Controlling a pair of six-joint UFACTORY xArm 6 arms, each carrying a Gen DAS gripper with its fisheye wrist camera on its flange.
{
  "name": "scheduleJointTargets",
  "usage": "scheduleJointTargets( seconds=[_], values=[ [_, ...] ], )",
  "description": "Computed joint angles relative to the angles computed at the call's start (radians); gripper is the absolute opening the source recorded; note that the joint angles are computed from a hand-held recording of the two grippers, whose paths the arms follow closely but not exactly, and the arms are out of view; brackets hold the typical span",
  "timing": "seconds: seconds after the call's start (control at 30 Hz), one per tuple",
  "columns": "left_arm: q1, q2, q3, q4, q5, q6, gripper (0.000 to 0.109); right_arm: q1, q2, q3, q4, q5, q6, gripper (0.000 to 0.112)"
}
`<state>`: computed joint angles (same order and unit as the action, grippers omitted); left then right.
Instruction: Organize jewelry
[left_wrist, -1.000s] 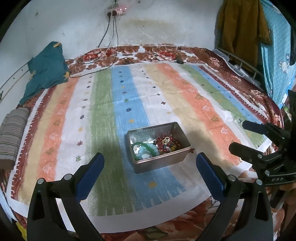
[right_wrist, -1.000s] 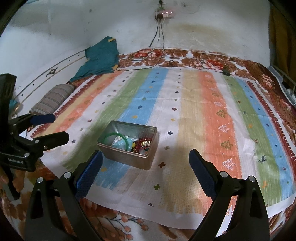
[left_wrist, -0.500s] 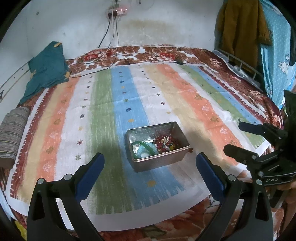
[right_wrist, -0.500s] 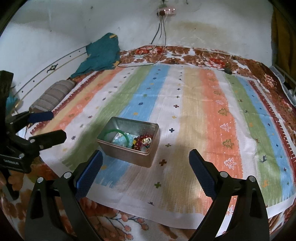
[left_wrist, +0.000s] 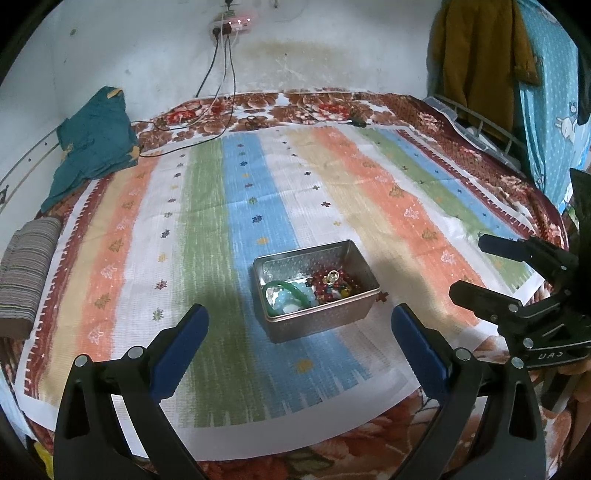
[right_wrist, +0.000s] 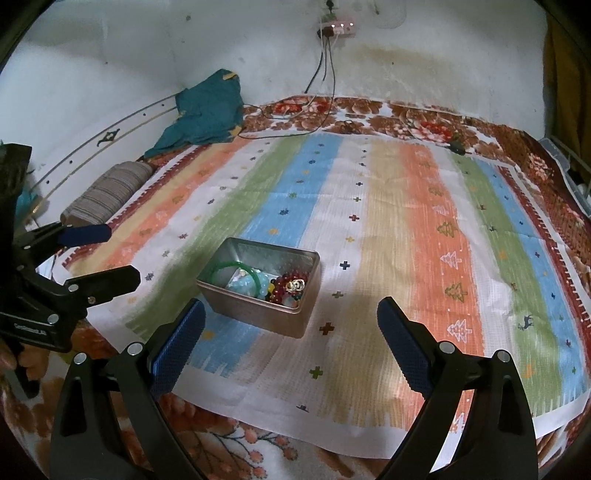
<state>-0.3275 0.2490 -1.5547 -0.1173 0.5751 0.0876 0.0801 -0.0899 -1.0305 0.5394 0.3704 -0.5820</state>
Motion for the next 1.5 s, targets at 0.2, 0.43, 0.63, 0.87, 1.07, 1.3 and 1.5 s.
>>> scheduleJointTargets(
  seconds=[0.2, 0.43, 0.63, 0.87, 1.07, 1.3, 1.5],
  values=[
    [-0.001, -0.001, 0.001, 0.002, 0.001, -0.003, 0.097, 0.001, 0.0, -0.001, 0.017, 0.001, -0.019, 0.095],
    [-0.002, 0.0, -0.001, 0.008, 0.005, -0.005, 0.097, 0.001, -0.001, 0.0, 0.016, 0.003, -0.019, 0.095],
    [0.003, -0.006, 0.01, 0.005, 0.006, 0.015, 0.097, 0.0, -0.001, -0.001, 0.015, 0.004, -0.017, 0.095],
    [0.002, -0.004, 0.006, 0.007, 0.009, 0.005, 0.097, -0.001, -0.001, -0.001, 0.024, 0.007, -0.022, 0.095],
    [0.005, -0.006, 0.007, -0.004, 0.007, 0.016, 0.097, 0.001, -0.003, 0.005, 0.033, 0.004, -0.034, 0.095],
    [0.007, 0.002, -0.019, -0.001, 0.03, 0.01, 0.097, 0.007, -0.008, 0.015, 0.058, -0.01, -0.057, 0.095],
    [0.006, -0.001, -0.016, -0.007, 0.024, 0.015, 0.097, 0.006, -0.009, 0.013, 0.044, -0.001, -0.05, 0.095]
  ],
)
